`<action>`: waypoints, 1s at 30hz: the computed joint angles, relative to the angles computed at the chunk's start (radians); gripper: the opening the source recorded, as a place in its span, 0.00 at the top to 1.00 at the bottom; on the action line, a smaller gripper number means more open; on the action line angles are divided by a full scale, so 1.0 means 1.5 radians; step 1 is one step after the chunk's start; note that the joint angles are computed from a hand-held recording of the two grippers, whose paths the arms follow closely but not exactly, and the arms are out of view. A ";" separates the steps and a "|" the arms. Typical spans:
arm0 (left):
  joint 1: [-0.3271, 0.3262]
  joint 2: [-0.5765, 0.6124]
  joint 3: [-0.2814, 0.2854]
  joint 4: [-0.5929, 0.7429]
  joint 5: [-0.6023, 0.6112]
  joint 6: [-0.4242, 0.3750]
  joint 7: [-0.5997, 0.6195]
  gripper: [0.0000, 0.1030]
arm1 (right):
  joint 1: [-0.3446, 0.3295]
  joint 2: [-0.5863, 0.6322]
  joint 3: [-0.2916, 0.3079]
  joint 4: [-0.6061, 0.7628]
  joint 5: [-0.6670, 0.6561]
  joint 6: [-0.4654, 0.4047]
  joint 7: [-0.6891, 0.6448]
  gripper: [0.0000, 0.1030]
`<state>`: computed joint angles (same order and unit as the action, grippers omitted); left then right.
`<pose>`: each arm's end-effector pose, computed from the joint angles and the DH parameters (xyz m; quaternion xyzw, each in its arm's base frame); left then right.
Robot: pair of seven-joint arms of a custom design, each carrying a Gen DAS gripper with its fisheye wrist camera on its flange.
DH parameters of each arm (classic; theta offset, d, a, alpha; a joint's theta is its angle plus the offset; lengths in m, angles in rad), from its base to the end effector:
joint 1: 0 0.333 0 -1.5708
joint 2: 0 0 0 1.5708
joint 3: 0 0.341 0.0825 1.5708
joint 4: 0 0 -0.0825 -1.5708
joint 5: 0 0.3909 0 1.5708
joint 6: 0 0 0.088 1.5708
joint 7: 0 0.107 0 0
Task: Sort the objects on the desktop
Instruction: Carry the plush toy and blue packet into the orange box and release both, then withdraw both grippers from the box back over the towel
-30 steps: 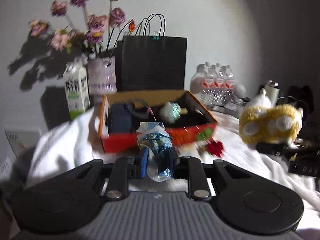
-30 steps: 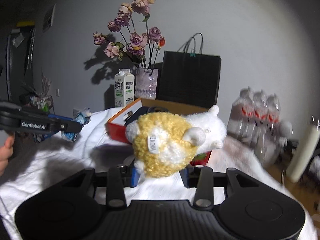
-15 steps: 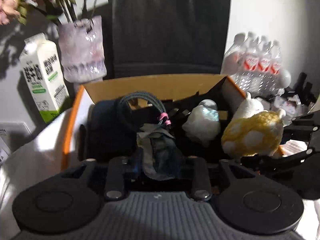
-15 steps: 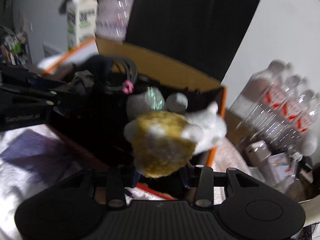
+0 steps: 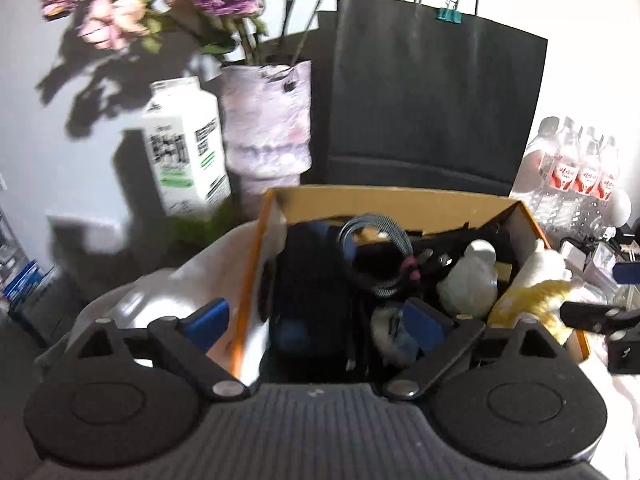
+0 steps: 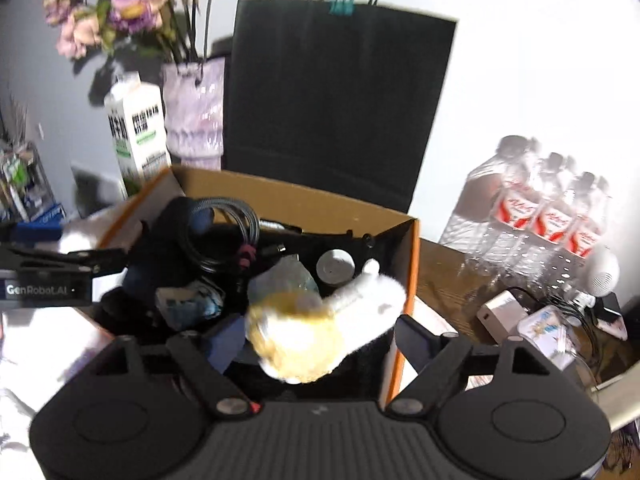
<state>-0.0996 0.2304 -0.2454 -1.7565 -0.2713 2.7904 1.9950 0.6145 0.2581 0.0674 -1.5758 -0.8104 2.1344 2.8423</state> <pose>0.6543 -0.2044 0.5547 -0.4571 0.7918 -0.3491 0.2057 0.5548 0.4030 0.5563 -0.5673 0.7308 -0.3205 0.2034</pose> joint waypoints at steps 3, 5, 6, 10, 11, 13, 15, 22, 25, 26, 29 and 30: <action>0.022 -0.040 -0.010 -0.035 -0.036 -0.031 0.065 0.04 | 0.012 -0.023 0.007 -0.020 -0.014 -0.005 0.028 0.21; 0.030 -0.075 -0.011 -0.071 -0.075 -0.041 0.136 0.04 | 0.018 -0.036 0.014 -0.033 -0.025 -0.008 0.048 0.21; 0.031 -0.096 -0.009 -0.096 -0.100 -0.035 0.176 0.04 | 0.022 -0.043 0.019 -0.042 -0.033 -0.010 0.063 0.21; 0.015 -0.190 0.019 -0.208 -0.318 -0.012 0.418 0.01 | 0.052 -0.066 0.044 -0.083 -0.100 -0.037 0.153 0.20; 0.003 -0.216 0.034 -0.239 -0.378 -0.010 0.479 0.01 | 0.062 -0.074 0.052 -0.101 -0.127 -0.040 0.187 0.19; -0.028 -0.269 0.072 -0.304 -0.498 -0.001 0.595 0.00 | 0.079 -0.087 0.070 -0.136 -0.176 -0.042 0.254 0.16; -0.065 -0.326 0.118 -0.368 -0.618 -0.002 0.712 0.00 | 0.094 -0.098 0.089 -0.177 -0.219 -0.035 0.328 0.16; -0.075 -0.479 0.162 -0.542 -0.779 -0.005 0.866 0.00 | 0.163 -0.057 0.133 -0.199 -0.234 -0.118 0.440 0.16; -0.059 -0.522 0.155 -0.598 -0.736 -0.004 0.816 0.00 | 0.203 -0.024 0.135 -0.188 -0.233 -0.168 0.493 0.13; -0.052 -0.537 0.157 -0.617 -0.700 -0.016 0.776 0.00 | 0.216 -0.013 0.135 -0.183 -0.227 -0.183 0.512 0.13; -0.048 -0.574 0.180 -0.666 -0.625 -0.055 0.704 0.00 | 0.252 0.016 0.132 -0.167 -0.206 -0.218 0.555 0.13; -0.050 -0.582 0.186 -0.676 -0.603 -0.061 0.700 0.00 | 0.261 0.023 0.131 -0.165 -0.202 -0.220 0.566 0.13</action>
<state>-0.1739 -0.6424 0.0341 -2.7710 -1.1765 2.6995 3.0447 1.0057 0.2922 0.2632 -1.8235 -1.1129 1.8048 3.6907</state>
